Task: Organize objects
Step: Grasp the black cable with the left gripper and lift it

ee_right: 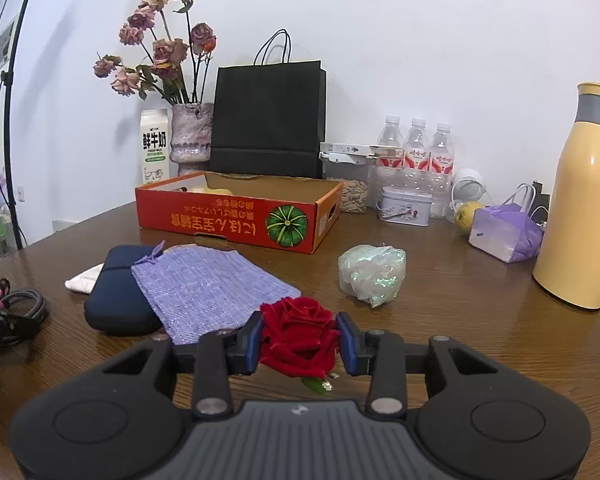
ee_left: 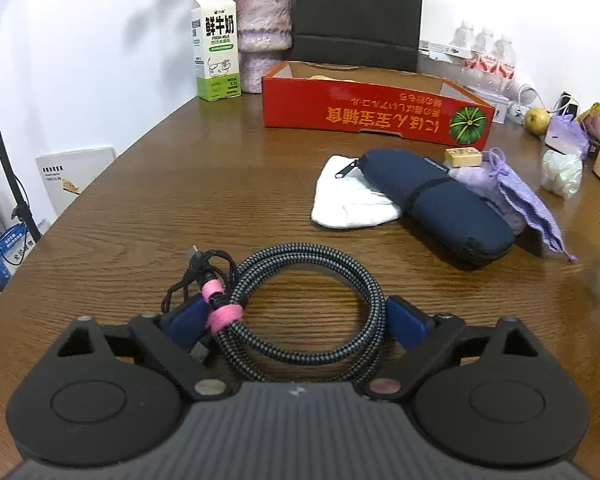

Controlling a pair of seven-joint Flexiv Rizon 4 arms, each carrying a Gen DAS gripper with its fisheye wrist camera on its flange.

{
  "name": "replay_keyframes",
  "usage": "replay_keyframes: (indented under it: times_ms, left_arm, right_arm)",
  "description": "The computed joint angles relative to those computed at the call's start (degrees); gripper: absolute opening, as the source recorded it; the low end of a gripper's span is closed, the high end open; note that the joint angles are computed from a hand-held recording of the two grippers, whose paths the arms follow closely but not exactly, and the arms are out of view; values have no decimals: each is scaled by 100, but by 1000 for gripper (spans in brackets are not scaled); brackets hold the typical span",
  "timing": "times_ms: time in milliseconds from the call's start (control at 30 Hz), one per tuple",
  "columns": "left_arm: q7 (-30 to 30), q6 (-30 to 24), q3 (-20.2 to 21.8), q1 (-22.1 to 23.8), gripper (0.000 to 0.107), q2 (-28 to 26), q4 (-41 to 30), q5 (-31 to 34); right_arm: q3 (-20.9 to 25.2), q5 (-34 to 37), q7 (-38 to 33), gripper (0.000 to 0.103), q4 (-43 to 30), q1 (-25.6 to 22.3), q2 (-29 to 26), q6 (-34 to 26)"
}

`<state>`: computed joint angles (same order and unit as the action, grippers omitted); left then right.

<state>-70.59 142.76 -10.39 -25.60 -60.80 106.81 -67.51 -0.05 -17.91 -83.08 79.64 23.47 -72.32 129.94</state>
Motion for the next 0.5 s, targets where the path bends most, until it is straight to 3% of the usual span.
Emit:
replay_keyframes:
  times_ms: [500]
  left_arm:
    - [-552,539,56,-56,93,72,231,348]
  right_arm:
    - [31,75,-156,37,149,135,23,285]
